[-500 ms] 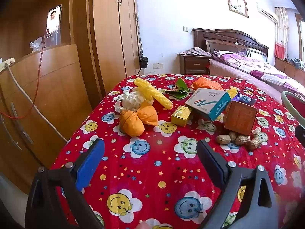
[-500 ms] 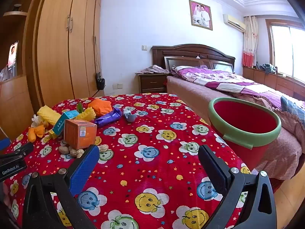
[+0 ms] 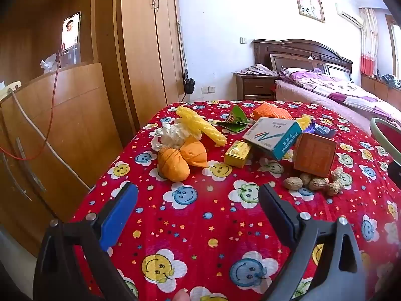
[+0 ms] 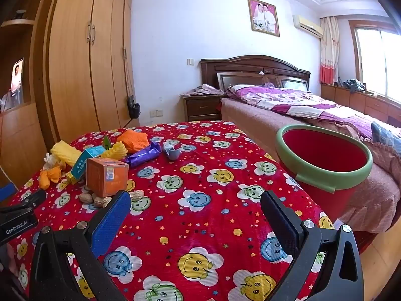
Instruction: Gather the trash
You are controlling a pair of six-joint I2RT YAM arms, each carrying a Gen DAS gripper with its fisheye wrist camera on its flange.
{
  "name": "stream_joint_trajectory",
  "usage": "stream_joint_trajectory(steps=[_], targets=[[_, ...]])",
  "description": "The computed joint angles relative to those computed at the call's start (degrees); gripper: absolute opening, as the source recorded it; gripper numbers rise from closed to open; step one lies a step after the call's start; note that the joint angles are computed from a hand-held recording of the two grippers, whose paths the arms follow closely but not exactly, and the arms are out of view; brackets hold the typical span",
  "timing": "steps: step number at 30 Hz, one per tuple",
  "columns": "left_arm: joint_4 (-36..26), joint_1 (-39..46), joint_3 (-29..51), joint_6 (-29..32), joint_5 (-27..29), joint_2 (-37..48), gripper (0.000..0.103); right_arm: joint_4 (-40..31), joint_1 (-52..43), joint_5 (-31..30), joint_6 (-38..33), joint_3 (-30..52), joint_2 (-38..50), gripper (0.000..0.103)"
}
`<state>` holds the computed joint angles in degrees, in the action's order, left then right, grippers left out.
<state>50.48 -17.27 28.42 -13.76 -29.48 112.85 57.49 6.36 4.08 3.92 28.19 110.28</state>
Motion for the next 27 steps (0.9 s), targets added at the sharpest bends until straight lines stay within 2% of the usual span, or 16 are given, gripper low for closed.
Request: stream_joint_trajectory(steps=[2,27], targets=[[-1.1,-1.1,0.8,-0.3,-1.4,0.2,0.097,-0.3,0.0,-0.1,0.0,0.0,-0.2,0.103],[-2.4,-1.6,0.8,-0.2,-2.4,-0.8,0.097,3.8,0.7,0.7,-0.4,-1.5,0.3,0.103]])
